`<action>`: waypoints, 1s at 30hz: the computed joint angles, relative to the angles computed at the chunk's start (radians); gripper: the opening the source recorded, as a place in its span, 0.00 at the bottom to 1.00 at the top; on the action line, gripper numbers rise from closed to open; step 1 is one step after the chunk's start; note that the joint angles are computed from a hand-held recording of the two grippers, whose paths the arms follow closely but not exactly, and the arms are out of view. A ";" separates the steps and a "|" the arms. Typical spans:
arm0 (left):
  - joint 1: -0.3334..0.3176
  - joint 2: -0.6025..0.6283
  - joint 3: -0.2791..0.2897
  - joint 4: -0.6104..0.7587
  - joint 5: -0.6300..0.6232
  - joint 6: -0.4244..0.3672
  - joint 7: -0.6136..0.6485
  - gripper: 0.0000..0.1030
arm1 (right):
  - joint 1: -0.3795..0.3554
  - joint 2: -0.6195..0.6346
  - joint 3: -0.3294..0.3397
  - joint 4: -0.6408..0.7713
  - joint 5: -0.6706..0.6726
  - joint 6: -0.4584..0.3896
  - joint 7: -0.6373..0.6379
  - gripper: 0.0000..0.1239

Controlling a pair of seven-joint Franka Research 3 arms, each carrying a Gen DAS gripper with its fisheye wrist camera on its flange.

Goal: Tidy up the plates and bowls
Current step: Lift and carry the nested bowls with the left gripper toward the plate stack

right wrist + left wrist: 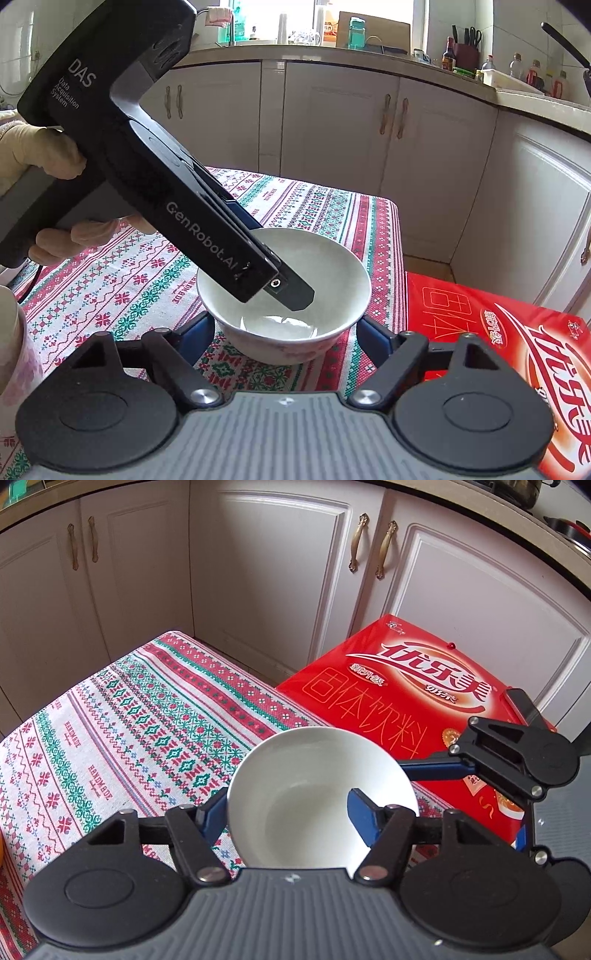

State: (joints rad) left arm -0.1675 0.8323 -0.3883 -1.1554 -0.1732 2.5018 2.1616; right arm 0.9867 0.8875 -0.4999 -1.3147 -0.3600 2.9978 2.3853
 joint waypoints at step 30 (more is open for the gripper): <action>0.069 -0.185 -0.047 -0.271 -0.058 0.103 0.044 0.64 | 0.037 -0.097 0.018 -0.097 -0.061 -0.014 0.028 0.68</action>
State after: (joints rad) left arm -0.0990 0.6476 -0.4350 -1.4267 -0.2314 2.6046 2.2060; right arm 1.0239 0.7905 -0.4816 -1.4115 -0.4209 2.9840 2.4131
